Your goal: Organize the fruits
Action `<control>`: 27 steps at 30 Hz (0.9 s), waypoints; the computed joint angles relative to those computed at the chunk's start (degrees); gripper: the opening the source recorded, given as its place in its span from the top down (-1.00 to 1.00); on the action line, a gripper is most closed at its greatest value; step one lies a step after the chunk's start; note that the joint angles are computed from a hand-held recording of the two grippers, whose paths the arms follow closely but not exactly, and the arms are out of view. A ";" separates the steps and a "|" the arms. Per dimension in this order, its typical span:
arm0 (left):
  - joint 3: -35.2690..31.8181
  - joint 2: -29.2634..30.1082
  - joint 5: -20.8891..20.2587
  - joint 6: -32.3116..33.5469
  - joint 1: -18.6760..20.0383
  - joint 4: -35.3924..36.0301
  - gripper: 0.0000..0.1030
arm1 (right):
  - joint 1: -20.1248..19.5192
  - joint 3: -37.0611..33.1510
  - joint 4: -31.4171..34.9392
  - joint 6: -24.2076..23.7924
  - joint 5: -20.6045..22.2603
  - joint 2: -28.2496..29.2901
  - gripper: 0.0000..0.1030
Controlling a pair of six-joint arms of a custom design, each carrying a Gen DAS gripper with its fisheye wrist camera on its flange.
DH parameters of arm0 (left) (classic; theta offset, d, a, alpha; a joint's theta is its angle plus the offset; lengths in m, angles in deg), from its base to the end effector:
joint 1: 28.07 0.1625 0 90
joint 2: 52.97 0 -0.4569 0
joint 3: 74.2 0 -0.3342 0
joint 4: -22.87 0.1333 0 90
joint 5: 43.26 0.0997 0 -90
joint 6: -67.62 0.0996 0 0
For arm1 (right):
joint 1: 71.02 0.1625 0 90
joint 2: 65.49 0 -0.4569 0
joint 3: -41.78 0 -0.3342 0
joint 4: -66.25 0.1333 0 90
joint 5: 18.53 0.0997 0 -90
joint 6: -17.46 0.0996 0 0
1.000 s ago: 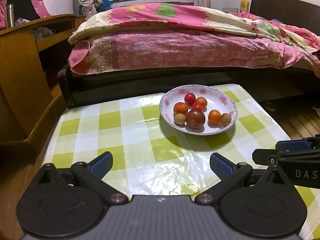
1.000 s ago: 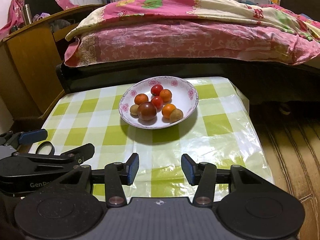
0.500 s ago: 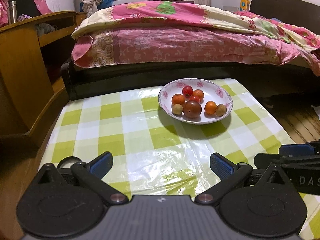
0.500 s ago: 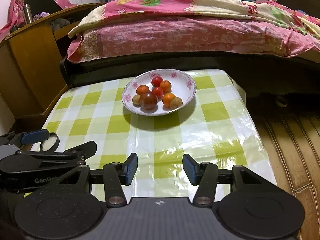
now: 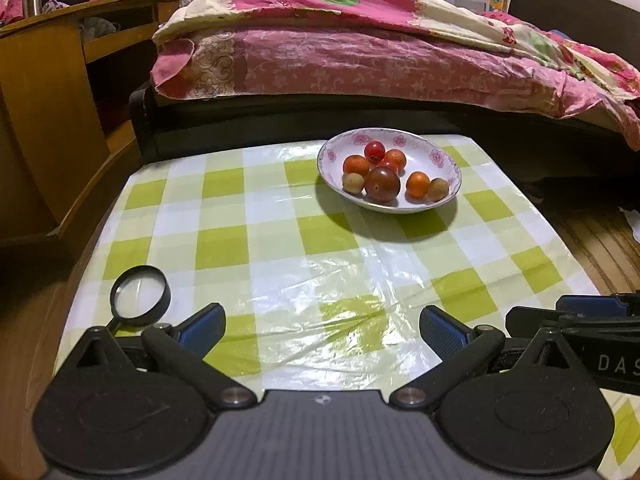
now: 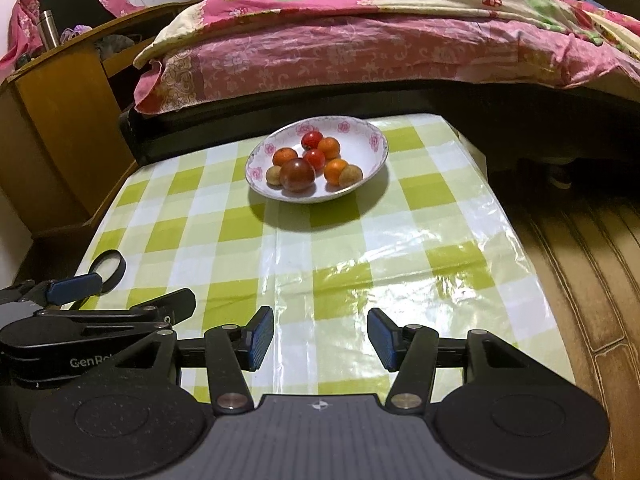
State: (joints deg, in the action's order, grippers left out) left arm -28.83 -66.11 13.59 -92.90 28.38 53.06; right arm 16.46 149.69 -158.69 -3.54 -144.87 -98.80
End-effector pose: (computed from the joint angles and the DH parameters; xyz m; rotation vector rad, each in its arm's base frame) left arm -0.2182 -0.6687 -0.0319 0.9673 2.3541 -0.7108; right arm 0.0483 -0.5923 0.1381 -0.0587 -2.1537 1.0628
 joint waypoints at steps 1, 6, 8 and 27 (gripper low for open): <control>0.39 -0.10 -0.23 0.02 -0.03 -0.22 -1.00 | 0.06 0.03 -0.07 -0.08 -0.27 0.11 0.05; 0.93 -0.17 -0.24 -1.38 0.22 0.53 -1.00 | 0.23 0.50 0.03 0.49 -1.07 0.35 0.05; 0.91 -0.04 -0.45 -1.52 0.26 0.77 -1.00 | 0.43 0.36 -0.32 -0.10 -1.76 0.70 0.05; 1.72 -0.25 -1.99 -2.61 0.16 0.42 -1.00 | 0.83 -0.19 -1.61 -2.29 -3.02 2.10 0.02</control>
State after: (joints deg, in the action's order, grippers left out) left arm -27.11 -66.36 11.60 -95.51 28.54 53.48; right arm 17.29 149.50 -160.30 -5.83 -147.89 -96.70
